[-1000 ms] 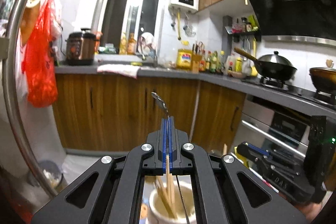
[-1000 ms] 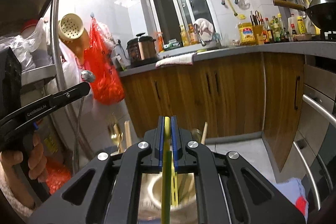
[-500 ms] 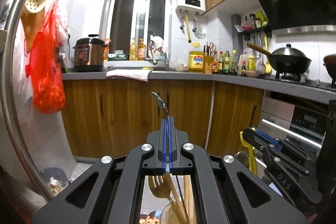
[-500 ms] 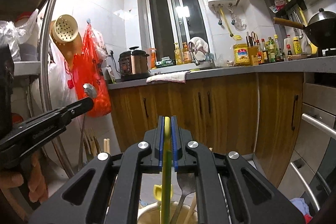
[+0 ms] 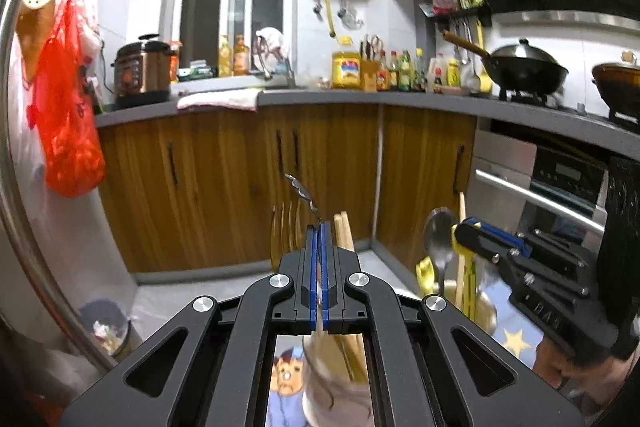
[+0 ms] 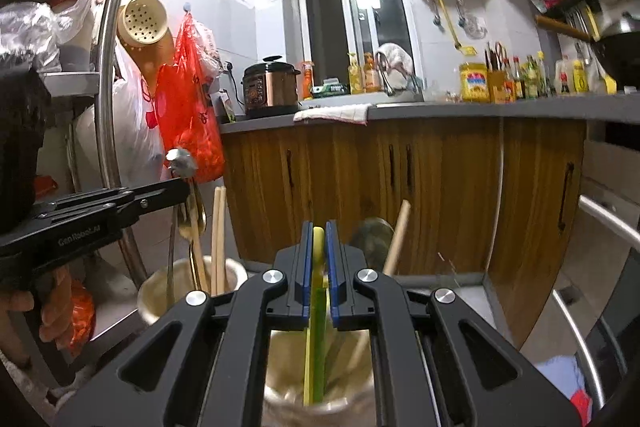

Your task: Organize utensils

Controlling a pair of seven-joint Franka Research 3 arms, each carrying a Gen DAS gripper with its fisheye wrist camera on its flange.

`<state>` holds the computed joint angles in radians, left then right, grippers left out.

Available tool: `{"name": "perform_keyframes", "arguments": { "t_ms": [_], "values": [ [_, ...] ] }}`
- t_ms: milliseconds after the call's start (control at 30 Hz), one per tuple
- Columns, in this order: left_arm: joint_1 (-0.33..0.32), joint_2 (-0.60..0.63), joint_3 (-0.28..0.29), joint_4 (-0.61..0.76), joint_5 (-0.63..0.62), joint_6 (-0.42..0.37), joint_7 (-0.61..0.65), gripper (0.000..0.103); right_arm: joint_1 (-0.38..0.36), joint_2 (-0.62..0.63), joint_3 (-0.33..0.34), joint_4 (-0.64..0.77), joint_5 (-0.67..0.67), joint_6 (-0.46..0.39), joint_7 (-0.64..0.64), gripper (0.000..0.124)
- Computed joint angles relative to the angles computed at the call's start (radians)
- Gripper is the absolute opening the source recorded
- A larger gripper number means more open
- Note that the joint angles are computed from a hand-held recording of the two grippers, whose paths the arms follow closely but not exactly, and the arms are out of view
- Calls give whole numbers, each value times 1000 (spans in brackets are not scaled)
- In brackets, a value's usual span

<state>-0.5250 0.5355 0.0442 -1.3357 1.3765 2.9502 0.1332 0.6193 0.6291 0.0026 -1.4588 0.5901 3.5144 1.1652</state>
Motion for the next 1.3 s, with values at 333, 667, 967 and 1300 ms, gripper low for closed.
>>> {"name": "perform_keyframes", "arguments": {
  "t_ms": [333, 667, 967, 1300],
  "values": [
    [32, -62, -54, -113, -115, -31, 170, 2, -10, -78, 21, -139, 4, 7, 27, 7],
    [23, -30, -67, -105, -280, -75, 362, 2, 101, -73, -126, -119, 105, -87, 53, 7],
    [16, -27, -53, -108, -343, -56, 409, 6, 175, -63, -229, -114, 100, -122, 118, 11],
    [-8, -30, -26, -100, -284, -67, 339, 42, 97, -92, -128, -148, 16, -88, 165, 48]
  ]
}}
